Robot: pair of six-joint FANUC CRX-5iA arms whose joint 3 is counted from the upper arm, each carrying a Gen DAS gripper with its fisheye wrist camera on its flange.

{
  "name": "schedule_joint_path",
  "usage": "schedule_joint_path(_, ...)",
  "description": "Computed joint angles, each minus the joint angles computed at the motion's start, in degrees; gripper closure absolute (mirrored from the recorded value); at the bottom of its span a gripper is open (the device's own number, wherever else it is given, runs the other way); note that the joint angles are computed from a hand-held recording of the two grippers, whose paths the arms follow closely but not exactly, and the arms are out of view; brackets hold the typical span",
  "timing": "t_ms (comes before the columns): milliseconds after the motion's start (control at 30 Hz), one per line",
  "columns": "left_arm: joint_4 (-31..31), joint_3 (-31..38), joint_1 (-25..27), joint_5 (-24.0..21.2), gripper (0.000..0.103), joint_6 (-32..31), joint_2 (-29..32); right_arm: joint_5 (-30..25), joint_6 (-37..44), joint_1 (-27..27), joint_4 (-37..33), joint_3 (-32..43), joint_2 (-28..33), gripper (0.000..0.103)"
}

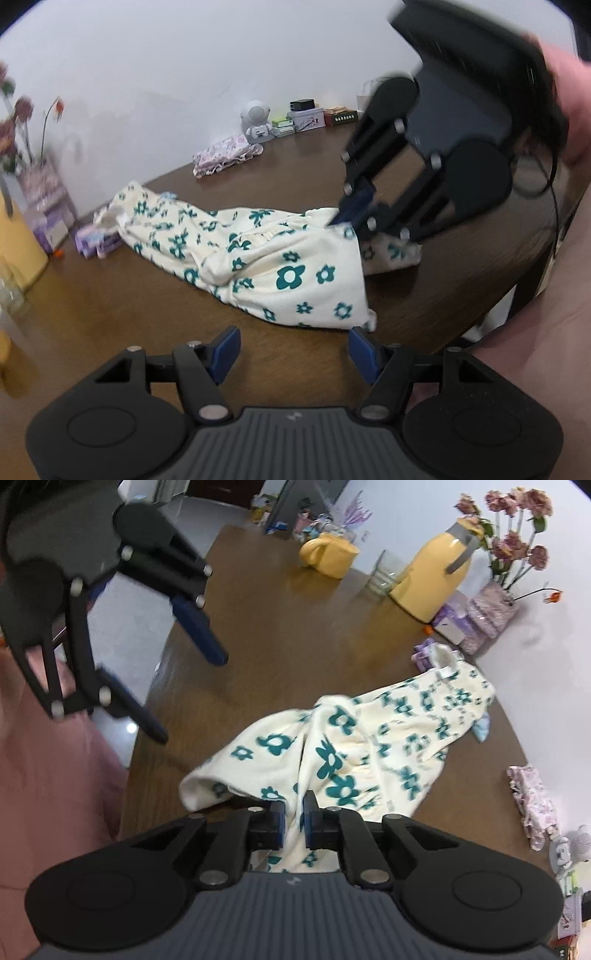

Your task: Fold clothes

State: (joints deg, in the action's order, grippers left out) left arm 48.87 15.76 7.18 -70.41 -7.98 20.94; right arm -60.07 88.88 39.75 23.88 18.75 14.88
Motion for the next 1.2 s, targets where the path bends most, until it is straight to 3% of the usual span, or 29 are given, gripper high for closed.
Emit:
schedule_joint_path(300, 2.04, -1.88, -4.22, 9.99, 0.033, -15.31, 0.26, -4.51, -0.38, -2.08, -2.70, 9.32, 3.06, 0.094)
schedule_joint_path(467, 9.63, -8.04, -6.59, 17.38, 0.031, -32.42, -1.09, -6.43, 0.72, -3.44, -3.96, 14.33, 5.10, 0.094)
schedule_joint_path(567, 14.35, -10.52, -8.42, 21.86, 0.028, -38.53, -1.30, -7.72, 2.30, -3.94, -4.95, 17.09, 6.46, 0.094)
schedule_joint_path(767, 20.89, -11.86, -10.28, 22.81, 0.029, -48.78, -0.37, -7.97, 4.60, -4.23, -7.29, 19.04, 7.42, 0.094)
schedule_joint_path(800, 21.17, -11.71, -10.26, 22.14, 0.034, -49.47, -0.13, -7.85, 4.81, -4.29, -7.62, 19.14, 7.44, 0.094)
schedule_joint_path(867, 19.78, -9.98, -9.59, 19.54, 0.071, -46.74, 0.76, -7.56, 5.04, -4.39, -8.19, 19.20, 7.45, 0.094)
schedule_joint_path(933, 17.11, -6.66, -8.56, 15.87, 0.085, -41.30, 2.30, -6.89, 4.49, -4.50, -8.49, 18.04, 6.89, 0.094)
schedule_joint_path(1067, 15.23, -2.84, -7.37, 11.44, 0.093, -36.41, 4.32, -1.92, 2.92, -4.88, -10.62, 12.46, 3.23, 0.090)
schedule_joint_path(1100, 14.43, -1.76, -7.15, 10.45, 0.093, -34.51, 4.82, 0.57, 1.62, -5.08, -11.05, 9.93, 1.53, 0.082)
schedule_joint_path(1133, 13.88, -0.83, -7.02, 9.84, 0.093, -32.87, 5.28, 3.69, -0.43, -5.27, -11.05, 6.62, -0.67, 0.067)
schedule_joint_path(1200, 13.25, 0.92, -6.89, 8.99, 0.093, -29.86, 6.18, 9.55, -4.80, -5.32, -8.57, -0.41, -4.88, 0.052)
